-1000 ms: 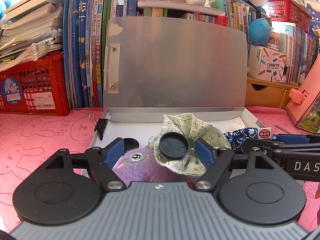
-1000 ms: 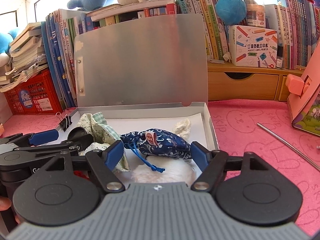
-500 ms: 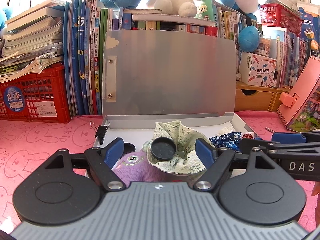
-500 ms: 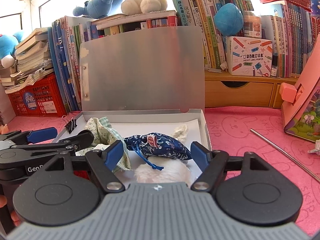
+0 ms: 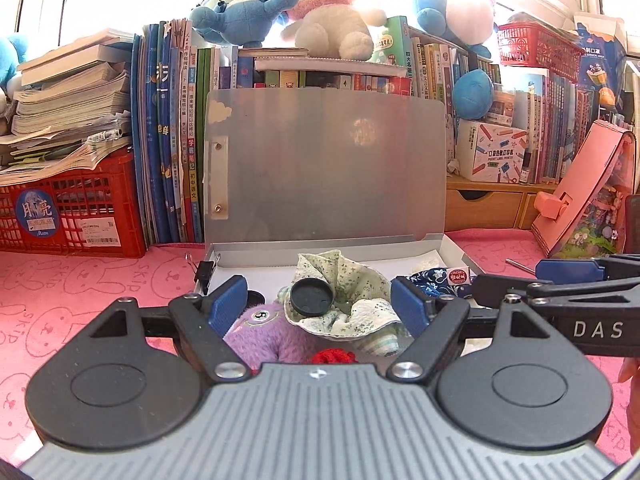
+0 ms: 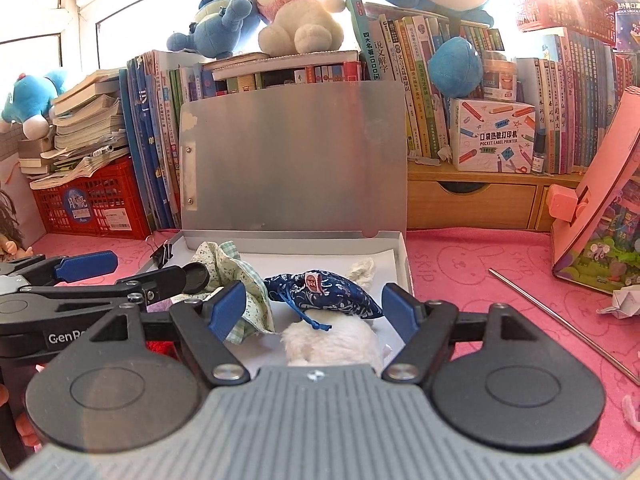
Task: Organize objects
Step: 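Withdraw both tools from the box back toward the table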
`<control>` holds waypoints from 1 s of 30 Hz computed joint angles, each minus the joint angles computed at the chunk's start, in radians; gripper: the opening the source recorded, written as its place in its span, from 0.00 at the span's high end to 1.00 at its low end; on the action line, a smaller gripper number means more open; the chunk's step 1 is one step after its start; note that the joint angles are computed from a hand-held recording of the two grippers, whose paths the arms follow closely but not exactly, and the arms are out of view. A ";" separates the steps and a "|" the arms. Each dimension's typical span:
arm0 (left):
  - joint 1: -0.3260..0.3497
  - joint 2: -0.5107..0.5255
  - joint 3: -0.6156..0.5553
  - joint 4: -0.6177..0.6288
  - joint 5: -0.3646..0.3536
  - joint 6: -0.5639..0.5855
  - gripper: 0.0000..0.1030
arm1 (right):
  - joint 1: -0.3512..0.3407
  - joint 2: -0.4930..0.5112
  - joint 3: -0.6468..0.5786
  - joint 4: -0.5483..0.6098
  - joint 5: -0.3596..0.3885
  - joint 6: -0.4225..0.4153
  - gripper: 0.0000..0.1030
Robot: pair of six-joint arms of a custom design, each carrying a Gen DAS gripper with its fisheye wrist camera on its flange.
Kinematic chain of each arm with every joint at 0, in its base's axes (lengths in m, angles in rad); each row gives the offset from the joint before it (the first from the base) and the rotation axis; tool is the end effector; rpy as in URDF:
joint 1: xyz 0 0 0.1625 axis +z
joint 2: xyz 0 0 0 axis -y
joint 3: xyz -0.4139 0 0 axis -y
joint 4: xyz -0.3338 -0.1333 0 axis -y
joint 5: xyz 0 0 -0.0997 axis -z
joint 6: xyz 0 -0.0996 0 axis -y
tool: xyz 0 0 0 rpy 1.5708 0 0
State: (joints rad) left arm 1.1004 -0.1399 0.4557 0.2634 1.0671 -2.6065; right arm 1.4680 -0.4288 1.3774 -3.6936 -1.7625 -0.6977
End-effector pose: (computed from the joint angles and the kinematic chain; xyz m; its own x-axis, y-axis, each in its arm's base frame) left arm -0.1763 -0.7468 -0.0146 -0.7025 0.2805 -0.6540 0.7049 0.4009 -0.5852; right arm 0.0419 -0.7077 0.1175 -0.7600 -0.0357 0.6490 -0.5854 0.4715 -0.6596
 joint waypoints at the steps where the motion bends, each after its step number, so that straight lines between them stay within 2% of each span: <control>1: -0.002 -0.013 0.028 -0.015 -0.001 0.001 0.20 | 0.001 -0.003 0.010 -0.010 0.000 -0.007 0.18; 13: -0.023 -0.130 0.271 -0.144 -0.002 0.000 0.20 | -0.001 -0.051 0.115 -0.067 0.033 -0.011 0.18; 30: -0.054 -0.249 0.535 -0.274 -0.030 -0.025 0.20 | -0.010 -0.098 0.266 -0.163 0.085 -0.018 0.18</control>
State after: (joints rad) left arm 1.0461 -0.3888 0.9910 -0.0108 1.0367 -2.6313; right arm 1.4576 -0.5265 1.6438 -3.8567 -1.6773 -0.7158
